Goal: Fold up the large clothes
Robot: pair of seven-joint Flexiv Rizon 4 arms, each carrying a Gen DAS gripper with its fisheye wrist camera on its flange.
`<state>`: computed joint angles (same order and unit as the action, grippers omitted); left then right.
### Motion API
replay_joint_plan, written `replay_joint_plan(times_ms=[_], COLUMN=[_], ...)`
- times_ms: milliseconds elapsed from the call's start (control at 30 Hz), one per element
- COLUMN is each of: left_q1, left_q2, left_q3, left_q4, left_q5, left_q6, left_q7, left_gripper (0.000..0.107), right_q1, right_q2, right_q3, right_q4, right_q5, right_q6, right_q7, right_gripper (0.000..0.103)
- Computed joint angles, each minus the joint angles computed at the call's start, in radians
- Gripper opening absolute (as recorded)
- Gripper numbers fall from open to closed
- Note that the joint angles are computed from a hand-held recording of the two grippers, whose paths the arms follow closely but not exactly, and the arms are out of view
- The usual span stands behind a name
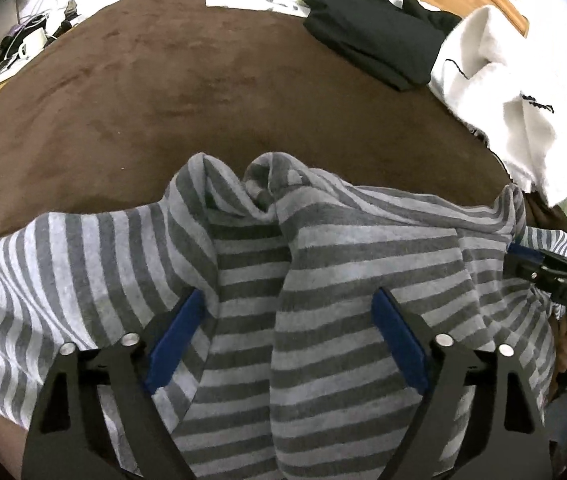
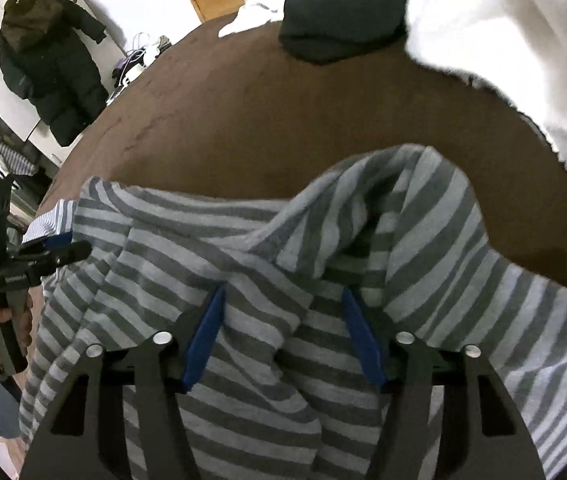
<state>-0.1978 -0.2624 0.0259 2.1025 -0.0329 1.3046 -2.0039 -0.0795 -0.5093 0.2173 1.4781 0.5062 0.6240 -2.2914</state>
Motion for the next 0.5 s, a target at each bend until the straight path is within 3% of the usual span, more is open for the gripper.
replay_joint_plan(times_ms=[133,167,200,300,400,500], left_q1=[0.007,0.035,0.036,-0.066,-0.098,-0.074], left_q2=[-0.008,-0.01,-0.013,-0.029,-0.031,-0.016], left_q3=[-0.004,-0.041,-0.045,0.068,0.095,0.078], left_q4=[-0.007,0.008,0.01,-0.073,-0.119,-0.093], left_q5=[-0.005,-0.057,-0.075,0.108,0.217,0.218], left_q6=[0.003,0.024,0.027,-0.036,-0.08,-0.031], left_q7=[0.012,0.059,0.073,-0.04,-0.111,-0.153], left_gripper=[0.063,0.049,0.043,0.028,0.015,0.011], right_q1=[-0.003,0.0,0.004,0.007,-0.006,-0.01], right_q2=[-0.005,-0.003,-0.003,0.009,0.025,0.056], right_q3=[0.006,0.006,0.006,0.009,0.019,0.028], right_q4=[0.001,0.006,0.009,0.03,0.044,0.077], right_q5=[0.011,0.008,0.002,0.0,0.029,0.057], right_q6=[0.008,0.015,0.019,0.053,0.08,0.133], right_q7=[-0.022,-0.028,-0.031,-0.053,-0.088,-0.136], right_gripper=[0.044,0.042,0.039,0.029,0.017,0.013])
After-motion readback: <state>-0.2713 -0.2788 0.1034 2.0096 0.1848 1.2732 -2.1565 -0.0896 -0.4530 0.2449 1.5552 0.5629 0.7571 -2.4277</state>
